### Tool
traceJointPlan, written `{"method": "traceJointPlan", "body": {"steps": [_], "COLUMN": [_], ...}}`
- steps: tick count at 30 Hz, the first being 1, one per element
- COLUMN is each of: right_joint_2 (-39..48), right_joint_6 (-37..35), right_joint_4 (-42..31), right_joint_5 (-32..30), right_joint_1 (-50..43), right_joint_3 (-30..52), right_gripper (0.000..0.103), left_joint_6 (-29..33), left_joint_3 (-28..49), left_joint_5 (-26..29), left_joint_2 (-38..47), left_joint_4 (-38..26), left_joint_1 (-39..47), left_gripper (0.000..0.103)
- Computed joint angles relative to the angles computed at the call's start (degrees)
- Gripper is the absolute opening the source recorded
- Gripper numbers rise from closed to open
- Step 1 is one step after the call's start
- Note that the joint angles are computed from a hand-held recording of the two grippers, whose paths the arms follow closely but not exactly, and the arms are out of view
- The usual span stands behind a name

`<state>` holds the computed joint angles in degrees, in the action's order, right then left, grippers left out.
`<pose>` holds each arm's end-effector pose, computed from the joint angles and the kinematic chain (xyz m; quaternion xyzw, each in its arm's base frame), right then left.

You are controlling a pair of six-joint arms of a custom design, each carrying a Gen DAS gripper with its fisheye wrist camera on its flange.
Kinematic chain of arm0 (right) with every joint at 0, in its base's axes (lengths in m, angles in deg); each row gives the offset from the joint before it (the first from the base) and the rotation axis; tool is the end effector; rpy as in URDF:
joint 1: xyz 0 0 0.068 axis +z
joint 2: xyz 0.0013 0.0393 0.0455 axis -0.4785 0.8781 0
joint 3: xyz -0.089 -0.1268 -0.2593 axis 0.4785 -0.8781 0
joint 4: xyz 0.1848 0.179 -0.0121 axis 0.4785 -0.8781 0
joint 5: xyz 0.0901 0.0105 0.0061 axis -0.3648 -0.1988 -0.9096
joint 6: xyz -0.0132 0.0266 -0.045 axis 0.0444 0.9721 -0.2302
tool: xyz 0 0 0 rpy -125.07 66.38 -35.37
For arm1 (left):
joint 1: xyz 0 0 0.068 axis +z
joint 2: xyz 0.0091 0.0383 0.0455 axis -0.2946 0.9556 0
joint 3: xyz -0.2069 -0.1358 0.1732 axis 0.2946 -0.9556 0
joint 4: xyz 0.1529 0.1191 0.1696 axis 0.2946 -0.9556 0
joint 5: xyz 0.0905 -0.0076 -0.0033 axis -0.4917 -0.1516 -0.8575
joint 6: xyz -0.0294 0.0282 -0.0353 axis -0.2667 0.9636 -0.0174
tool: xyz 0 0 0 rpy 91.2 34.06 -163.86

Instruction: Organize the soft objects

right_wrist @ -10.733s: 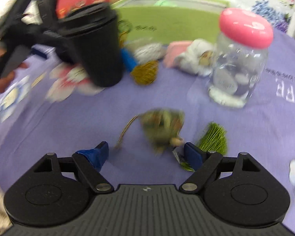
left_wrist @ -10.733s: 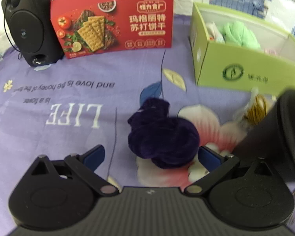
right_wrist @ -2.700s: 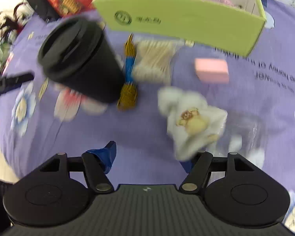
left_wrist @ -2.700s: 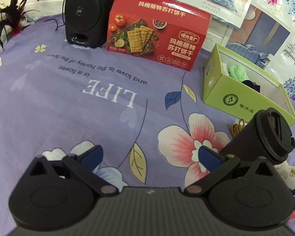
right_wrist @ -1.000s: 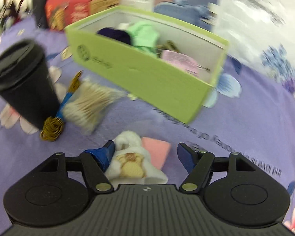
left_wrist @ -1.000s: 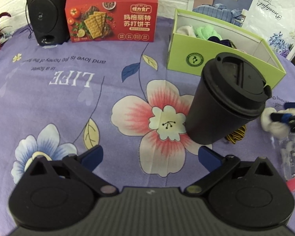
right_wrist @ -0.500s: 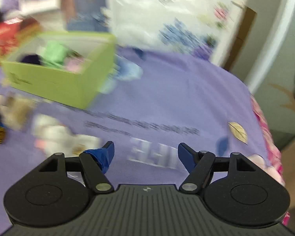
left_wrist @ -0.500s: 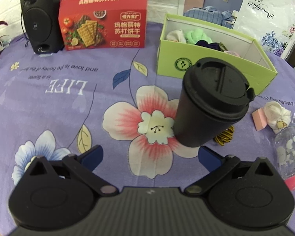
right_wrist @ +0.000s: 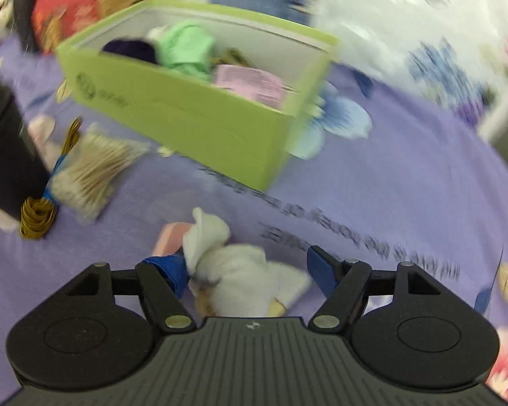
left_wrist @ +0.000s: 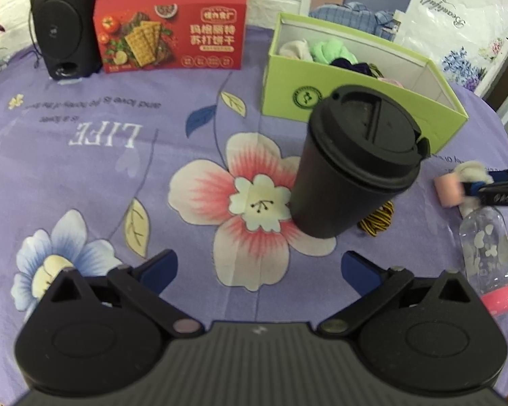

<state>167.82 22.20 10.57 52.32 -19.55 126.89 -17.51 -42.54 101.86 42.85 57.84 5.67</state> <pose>0.3387 0.0564 0.1351 -0.2355 0.9234 0.0090 0.3030 0.1912 0.0711 0.1426 -0.0952 0.9513 -0.0413 0.2902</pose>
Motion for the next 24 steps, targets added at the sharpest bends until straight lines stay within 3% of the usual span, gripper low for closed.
{"method": "traceJointPlan", "body": {"steps": [4,7,8,12,17,24], "right_joint_2": [-4.72,-9.09,-10.87,-16.56,-10.21,-0.22], "right_joint_6": [0.01,-1.25,-1.58,3.18,8.96,11.76], "right_joint_4": [-0.46,3.95,4.90,1.36,2.26,3.07], "right_joint_5": [-1.61,8.05,8.36,-3.06,-9.44,-5.25], "right_joint_1": [-7.44,-8.42,-8.63,-7.42,3.65,11.25], "right_joint_3": [-1.85,-4.84,-6.10,-8.01,-4.84,1.80], "right_gripper": [0.059,0.059,0.059,0.059,0.059,0.059], "left_joint_6": [-1.32,-2.47,-2.51,-3.17,-0.77,13.01], "left_joint_3": [-0.14,-0.44,-0.41,-0.35,-0.55,6.33], "left_joint_5": [0.05,-0.45,-0.28,-0.83,-0.11,5.16], "left_joint_2": [1.16,1.20,1.27,1.50,-0.95,-0.40], "left_joint_4": [0.74,1.29,1.23,1.41,0.81,-3.91], "left_joint_1": [-2.35,-3.94,-4.27,-5.77,-2.57,15.08], "left_gripper": [0.102,0.102,0.102,0.102,0.102,0.102]}}
